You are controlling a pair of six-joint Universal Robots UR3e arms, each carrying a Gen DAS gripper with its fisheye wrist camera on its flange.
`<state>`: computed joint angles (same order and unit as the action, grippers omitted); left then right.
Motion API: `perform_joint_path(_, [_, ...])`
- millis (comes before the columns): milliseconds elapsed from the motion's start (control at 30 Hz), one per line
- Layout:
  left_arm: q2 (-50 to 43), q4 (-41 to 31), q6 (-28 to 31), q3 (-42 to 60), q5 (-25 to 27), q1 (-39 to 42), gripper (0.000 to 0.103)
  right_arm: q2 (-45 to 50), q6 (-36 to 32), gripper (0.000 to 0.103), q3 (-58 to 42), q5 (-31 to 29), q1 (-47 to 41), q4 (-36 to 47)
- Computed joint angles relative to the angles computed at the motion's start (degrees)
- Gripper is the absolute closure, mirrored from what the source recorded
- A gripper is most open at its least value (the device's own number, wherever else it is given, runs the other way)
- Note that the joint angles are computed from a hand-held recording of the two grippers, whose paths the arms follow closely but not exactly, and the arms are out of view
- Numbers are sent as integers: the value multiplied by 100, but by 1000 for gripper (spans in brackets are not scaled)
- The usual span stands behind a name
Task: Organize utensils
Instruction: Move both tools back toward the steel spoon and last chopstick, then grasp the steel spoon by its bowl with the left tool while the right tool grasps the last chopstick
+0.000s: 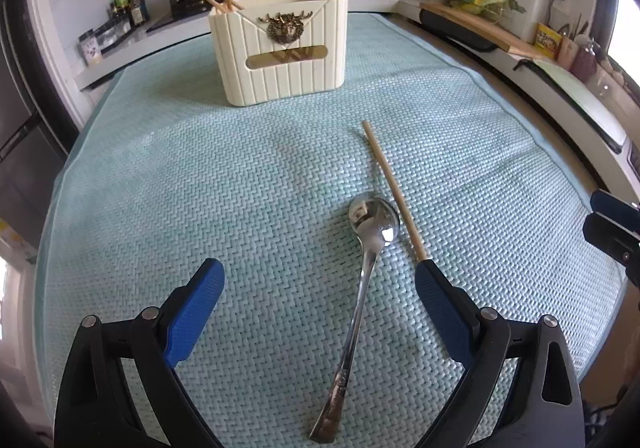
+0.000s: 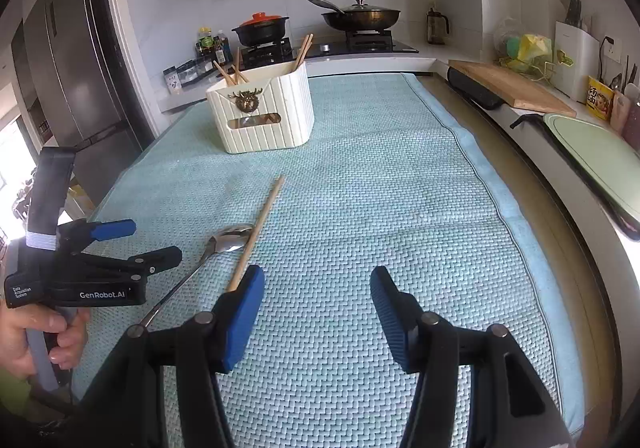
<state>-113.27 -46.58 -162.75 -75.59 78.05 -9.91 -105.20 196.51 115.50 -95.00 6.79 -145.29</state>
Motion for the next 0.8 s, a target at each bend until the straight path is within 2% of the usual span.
perform_joint_path(400, [-469,-340,215,586,74,-31,7,131,155,47,160,245,-142,-156])
perform_joint_path(800, [-1450,-1464,589,2043,78,-226,8,173,276,47,215,335,-133,-261])
